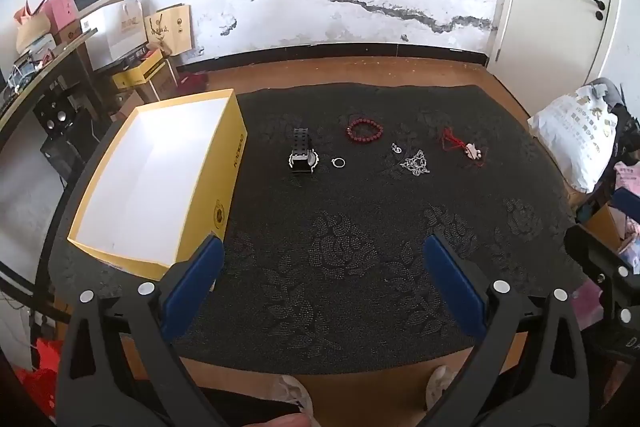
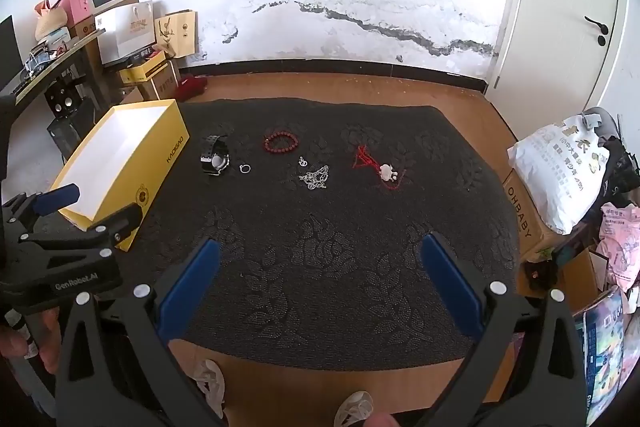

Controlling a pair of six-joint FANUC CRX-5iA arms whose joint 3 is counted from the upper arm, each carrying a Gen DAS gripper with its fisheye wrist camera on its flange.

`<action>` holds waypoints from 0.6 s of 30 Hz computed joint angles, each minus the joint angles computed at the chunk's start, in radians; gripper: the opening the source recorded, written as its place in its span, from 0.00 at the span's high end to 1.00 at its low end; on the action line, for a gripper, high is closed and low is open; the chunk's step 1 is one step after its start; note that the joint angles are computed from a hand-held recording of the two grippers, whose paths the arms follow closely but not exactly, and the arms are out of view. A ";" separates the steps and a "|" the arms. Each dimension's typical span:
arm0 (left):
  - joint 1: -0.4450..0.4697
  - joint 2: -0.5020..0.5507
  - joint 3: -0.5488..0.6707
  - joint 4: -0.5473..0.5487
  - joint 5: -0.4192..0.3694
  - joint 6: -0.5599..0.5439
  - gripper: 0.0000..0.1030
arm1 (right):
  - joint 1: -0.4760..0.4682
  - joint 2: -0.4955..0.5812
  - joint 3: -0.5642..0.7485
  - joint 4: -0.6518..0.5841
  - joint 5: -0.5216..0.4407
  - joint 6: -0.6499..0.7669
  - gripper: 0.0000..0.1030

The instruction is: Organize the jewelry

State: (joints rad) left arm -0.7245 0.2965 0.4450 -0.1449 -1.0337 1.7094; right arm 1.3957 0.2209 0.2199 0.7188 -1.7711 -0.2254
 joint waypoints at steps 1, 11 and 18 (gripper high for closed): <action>-0.001 -0.002 -0.003 0.000 0.004 0.000 0.05 | 0.000 0.002 0.001 0.000 -0.002 0.001 0.06; 0.009 -0.007 -0.018 0.038 0.017 -0.013 0.05 | -0.001 0.003 0.009 -0.001 -0.001 0.005 0.06; 0.005 -0.005 -0.015 0.031 0.013 -0.010 0.05 | -0.002 -0.001 0.001 -0.001 0.001 0.005 0.06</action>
State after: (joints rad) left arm -0.7200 0.2911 0.4302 -0.1142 -1.0208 1.6995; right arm 1.3939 0.2204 0.2213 0.7178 -1.7704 -0.2205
